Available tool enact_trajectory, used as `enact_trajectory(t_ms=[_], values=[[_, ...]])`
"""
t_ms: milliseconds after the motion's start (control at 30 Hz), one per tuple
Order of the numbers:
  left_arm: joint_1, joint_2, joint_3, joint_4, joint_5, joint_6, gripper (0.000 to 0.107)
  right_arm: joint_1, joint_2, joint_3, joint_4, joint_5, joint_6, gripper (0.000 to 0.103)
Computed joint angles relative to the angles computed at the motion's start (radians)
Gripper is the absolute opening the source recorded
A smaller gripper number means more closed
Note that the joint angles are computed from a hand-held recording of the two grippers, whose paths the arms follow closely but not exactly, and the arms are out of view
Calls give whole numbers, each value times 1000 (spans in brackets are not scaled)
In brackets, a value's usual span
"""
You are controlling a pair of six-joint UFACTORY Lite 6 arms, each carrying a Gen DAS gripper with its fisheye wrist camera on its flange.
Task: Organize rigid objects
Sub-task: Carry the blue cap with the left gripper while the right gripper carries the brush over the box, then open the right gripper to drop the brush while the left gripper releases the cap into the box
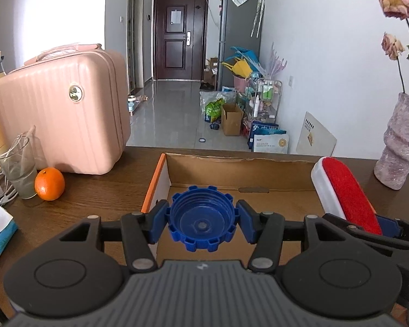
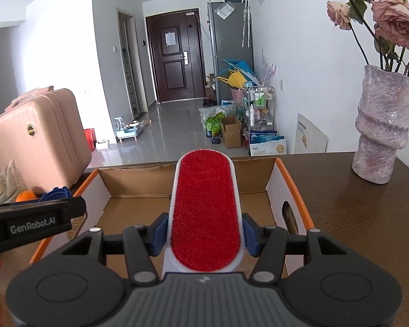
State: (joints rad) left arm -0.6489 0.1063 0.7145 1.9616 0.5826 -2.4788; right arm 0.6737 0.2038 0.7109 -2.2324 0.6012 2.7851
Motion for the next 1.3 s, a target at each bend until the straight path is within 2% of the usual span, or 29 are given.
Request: enact_trajectory(t_ms=[267,567,900,967,1000,1067,1100,1133,1200,1300], values=[[47,103,104,-16,-48,53,56,-51,78,85,-23,-55,-9,55],[101,236,232,-116,-110,178,56,-107,155,168,-43,-125,-16,55],[130,316,291,-111,-176,222,57,-151,218,221,-71,-185,-4,55],[132,313,286,-104,-177,213,63,-149,211,216,-51,-186,-23,55],[133,305,279,-103,-173,208,72,-150,208,213,-50,-185,-25,55],[129,282,257,-87,-150,182,84,-145,186,195,-36,-166,-29,56],[127,265,241,-71,-138,163,88,-148,170,183,-50,-159,-12,62],[125,251,231,-65,-129,152,90,-149,150,166,-52,-148,-3,76],[122,228,213,-55,-115,135,99,-144,119,137,-45,-115,-1,90],[110,210,199,-61,-89,130,103,-143,94,121,-43,-109,-5,93]])
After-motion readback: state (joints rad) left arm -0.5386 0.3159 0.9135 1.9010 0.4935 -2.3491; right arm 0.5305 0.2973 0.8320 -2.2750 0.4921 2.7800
